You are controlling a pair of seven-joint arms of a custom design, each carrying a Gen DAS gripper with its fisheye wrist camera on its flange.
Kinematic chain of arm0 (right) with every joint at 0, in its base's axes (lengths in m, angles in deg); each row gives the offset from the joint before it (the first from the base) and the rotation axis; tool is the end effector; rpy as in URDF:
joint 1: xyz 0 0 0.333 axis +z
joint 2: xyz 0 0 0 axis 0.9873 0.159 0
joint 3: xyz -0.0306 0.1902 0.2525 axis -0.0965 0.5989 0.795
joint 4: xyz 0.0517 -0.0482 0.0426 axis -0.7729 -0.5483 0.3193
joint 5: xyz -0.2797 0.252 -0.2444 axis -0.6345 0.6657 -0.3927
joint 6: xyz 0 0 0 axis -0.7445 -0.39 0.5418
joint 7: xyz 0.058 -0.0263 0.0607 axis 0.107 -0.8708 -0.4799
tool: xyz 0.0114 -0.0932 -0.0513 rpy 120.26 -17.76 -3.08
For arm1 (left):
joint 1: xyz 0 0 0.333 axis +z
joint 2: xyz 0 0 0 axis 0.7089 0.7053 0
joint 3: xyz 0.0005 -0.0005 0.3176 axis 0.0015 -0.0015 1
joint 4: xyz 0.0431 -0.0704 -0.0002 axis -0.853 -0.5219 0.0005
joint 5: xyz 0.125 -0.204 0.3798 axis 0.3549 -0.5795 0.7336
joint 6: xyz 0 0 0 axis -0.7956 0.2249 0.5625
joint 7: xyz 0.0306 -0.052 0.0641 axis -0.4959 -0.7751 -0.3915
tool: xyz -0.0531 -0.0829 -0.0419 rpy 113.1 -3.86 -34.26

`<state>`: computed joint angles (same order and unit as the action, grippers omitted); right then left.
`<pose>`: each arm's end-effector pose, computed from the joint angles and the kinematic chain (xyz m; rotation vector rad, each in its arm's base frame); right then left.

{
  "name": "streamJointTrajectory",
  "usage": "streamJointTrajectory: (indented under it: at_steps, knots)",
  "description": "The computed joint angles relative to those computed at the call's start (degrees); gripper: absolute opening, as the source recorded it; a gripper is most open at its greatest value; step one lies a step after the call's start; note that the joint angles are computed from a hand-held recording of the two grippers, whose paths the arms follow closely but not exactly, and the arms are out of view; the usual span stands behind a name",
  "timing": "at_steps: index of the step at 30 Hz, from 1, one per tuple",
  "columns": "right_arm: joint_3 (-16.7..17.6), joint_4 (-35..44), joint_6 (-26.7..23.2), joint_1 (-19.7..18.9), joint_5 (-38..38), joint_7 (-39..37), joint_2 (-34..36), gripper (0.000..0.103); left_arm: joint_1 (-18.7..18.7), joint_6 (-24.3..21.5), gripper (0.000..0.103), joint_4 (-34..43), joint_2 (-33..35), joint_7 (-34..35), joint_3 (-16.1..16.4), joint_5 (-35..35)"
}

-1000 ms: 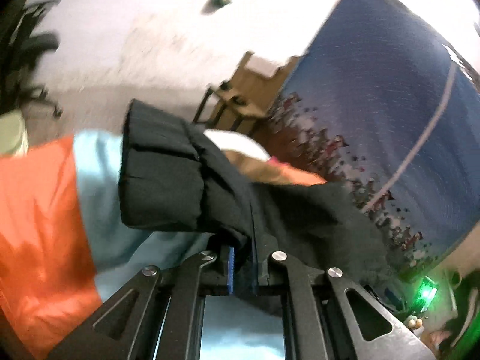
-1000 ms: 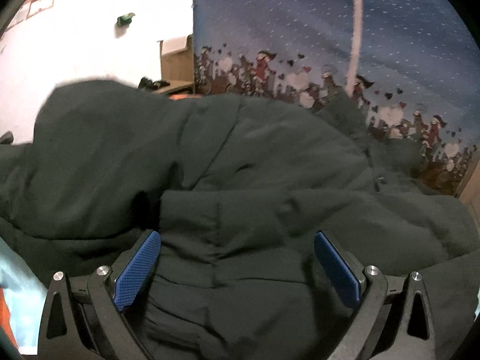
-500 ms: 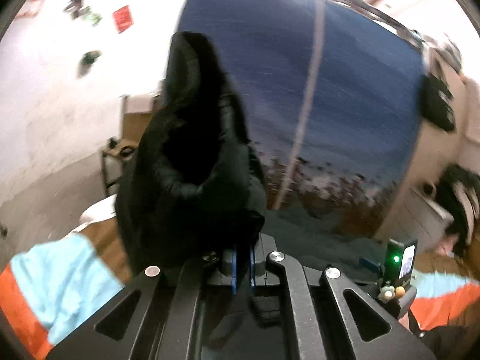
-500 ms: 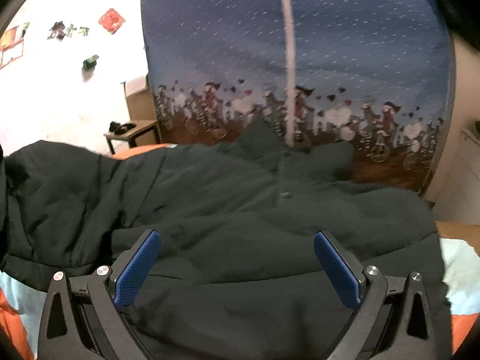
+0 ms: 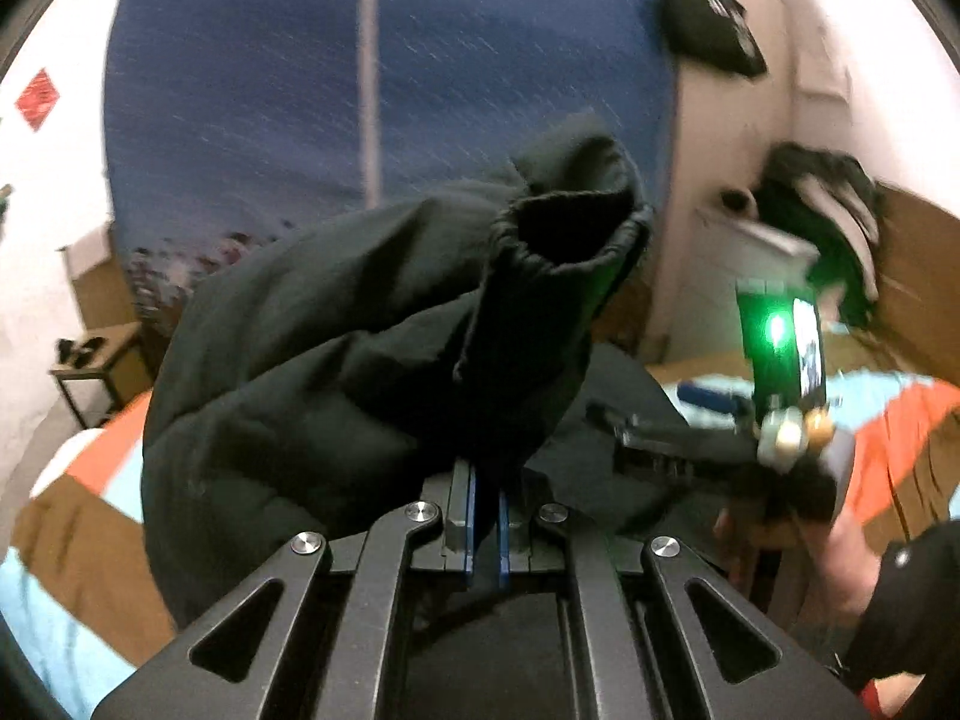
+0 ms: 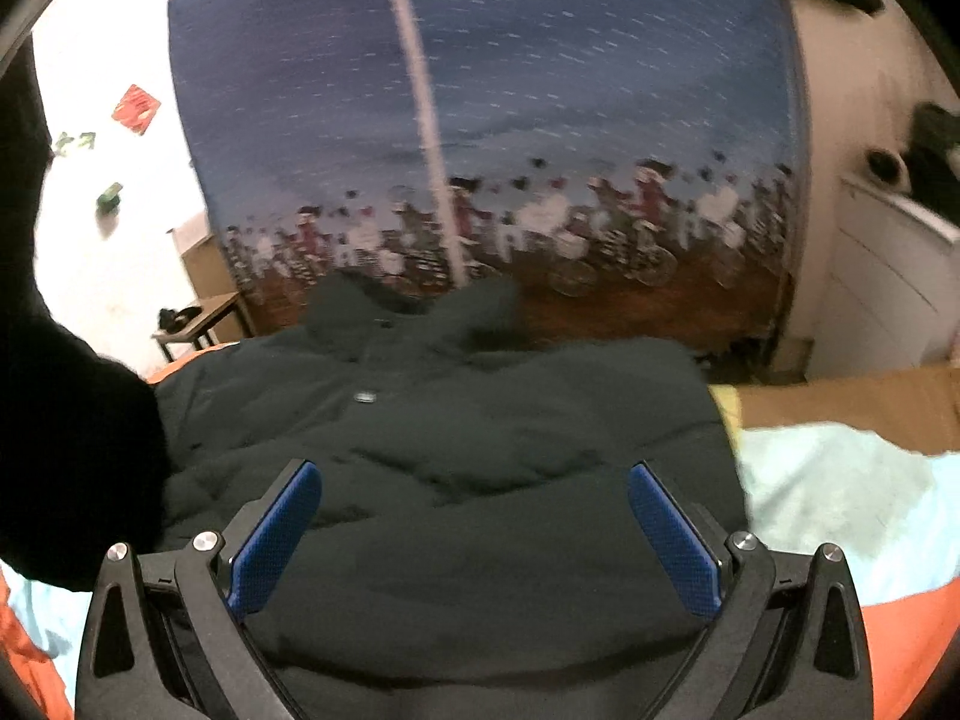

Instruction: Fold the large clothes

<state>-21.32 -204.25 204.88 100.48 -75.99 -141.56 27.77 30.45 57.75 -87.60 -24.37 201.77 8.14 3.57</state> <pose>0.5114 0.3045 0.5076 -1.2296 1.9702 -0.8409 0.4978 -0.1733 0.5844 -0.8753 2.3729 -1.2423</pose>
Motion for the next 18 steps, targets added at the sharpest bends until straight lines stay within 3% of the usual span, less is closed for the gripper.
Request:
streamJointTrajectory:
  at_steps: [4,7,10,12,18]
  knots:
    - [-0.8,-6.16,0.37,-1.14,2.33,1.21,-4.83,0.103,-0.84,0.64,0.003,-0.31,2.98,-0.16,-2.04,1.77]
    - [-1.66,-10.97,3.34,-2.34,5.05,2.21,-8.05,0.103,-1.39,0.71,0.003,-1.12,4.32,-0.98,-3.04,2.63]
    - [-0.5,-15.01,5.56,-4.49,3.53,6.73,-11.46,0.103,-0.85,-3.24,0.003,1.01,7.81,-4.36,-3.11,4.2]
    - [0.08,-17.37,9.53,-6.37,0.43,10.94,-13.65,0.103,0.17,-7.11,0.004,2.95,10.37,-7.48,-2.74,4.64]
    - [2.23,-19.73,27.51,-15.3,-13.81,28.74,-15.33,0.103,3.96,-18.26,0.008,10.72,17.08,-14.2,-2.32,6.3]
